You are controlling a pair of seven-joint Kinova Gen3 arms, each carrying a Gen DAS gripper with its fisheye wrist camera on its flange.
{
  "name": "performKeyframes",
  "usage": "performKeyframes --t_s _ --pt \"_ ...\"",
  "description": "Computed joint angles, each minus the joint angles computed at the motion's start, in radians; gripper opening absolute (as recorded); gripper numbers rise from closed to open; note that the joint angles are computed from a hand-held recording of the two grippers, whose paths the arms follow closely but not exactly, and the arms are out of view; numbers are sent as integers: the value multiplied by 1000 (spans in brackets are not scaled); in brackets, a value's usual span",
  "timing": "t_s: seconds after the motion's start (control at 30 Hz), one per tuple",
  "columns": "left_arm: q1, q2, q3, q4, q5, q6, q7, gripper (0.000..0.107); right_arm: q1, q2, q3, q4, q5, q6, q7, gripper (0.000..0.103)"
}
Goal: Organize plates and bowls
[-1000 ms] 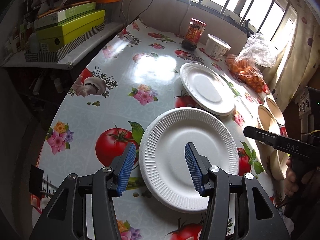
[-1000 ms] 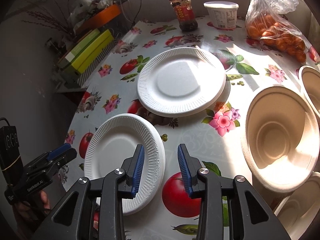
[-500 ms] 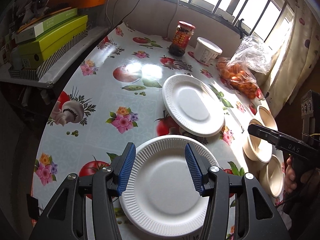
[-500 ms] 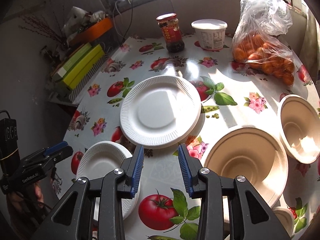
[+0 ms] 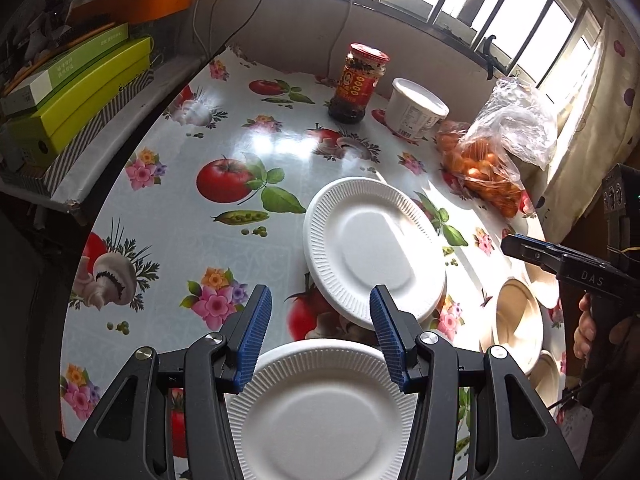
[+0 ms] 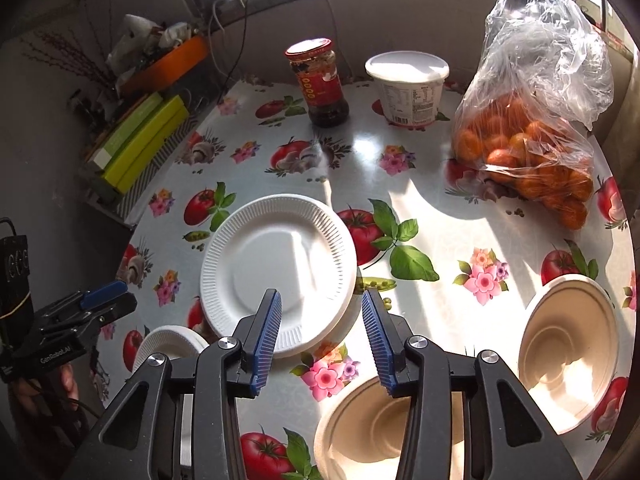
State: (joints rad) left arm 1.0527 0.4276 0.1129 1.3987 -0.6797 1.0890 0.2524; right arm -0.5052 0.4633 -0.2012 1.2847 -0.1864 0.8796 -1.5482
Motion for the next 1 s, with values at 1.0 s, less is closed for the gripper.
performKeyframes --t_s 1.0 --pt "-113 84 -43 -38 171 -96 -154 52 48 358 -2 -411 -118 319 2 42"
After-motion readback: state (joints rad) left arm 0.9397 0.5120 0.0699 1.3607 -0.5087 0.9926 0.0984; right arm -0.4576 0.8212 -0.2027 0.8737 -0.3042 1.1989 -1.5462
